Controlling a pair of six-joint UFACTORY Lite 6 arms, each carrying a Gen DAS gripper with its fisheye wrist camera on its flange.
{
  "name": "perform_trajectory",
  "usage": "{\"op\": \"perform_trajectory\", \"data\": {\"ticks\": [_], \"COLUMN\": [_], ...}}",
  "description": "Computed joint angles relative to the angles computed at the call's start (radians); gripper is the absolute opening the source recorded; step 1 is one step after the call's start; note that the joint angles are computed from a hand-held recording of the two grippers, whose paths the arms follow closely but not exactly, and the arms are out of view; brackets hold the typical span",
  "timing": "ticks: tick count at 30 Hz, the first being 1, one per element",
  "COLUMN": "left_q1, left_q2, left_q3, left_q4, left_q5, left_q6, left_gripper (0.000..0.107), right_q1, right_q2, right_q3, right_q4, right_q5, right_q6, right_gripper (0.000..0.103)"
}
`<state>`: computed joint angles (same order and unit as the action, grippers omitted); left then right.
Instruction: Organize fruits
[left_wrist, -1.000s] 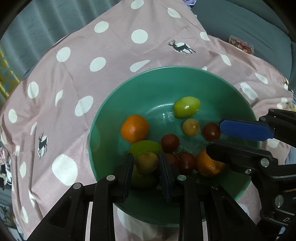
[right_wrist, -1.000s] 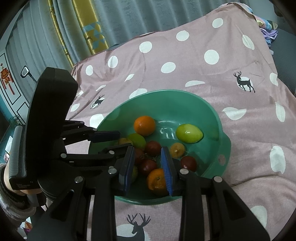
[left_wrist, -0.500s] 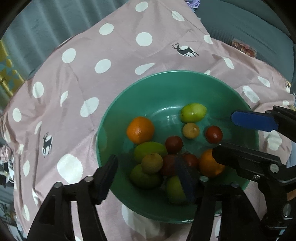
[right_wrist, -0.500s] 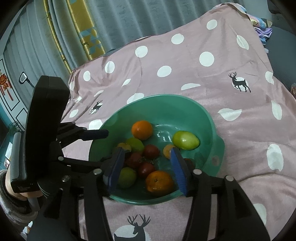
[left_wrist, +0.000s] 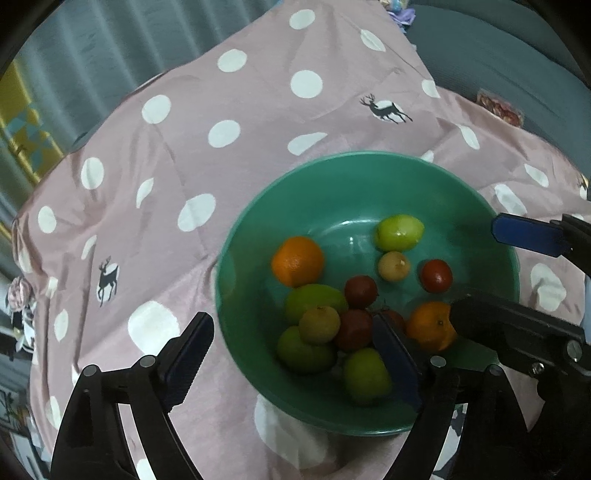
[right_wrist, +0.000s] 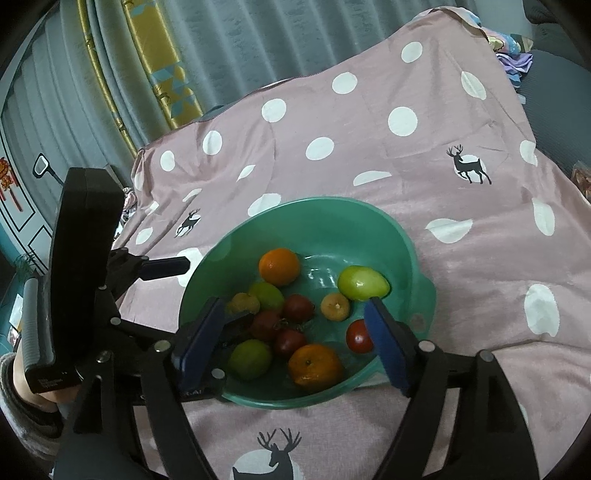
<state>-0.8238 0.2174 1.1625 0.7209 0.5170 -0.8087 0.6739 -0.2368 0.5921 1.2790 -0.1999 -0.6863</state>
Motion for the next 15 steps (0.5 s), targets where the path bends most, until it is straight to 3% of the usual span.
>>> {"op": "perform_trajectory", "data": {"ticks": [6,8,11,15], "left_q1": [0.005,0.006,0.005,-0.007], "left_q2": [-0.039,-0.047,-0.067,-0.088], "left_q3": [-0.019,-0.023,-0.036,-0.048], "left_q4": [0.002,0.001,0.015,0.025], "left_q5": [0.0,0.001,0.006,0.026], "left_q6": [-0.019,-0.026,-0.055,-0.074], "left_gripper": [0.092,0.093,0.1,0.1], "right_q1": [0.013,0.018,0.035,0.068], "right_q2": [-0.027,-0.029,-0.034,-0.038], "right_q3": [0.003,0.009,0.022,0.043], "right_q4": [0.169,0.233,0.366,0.512], "right_q5": [-0.009,-0.013,-0.035,-0.093], "right_q6": [-0.149,-0.209,-0.335,-0.472], "right_gripper": [0.091,0.098,0.101,0.103]}}
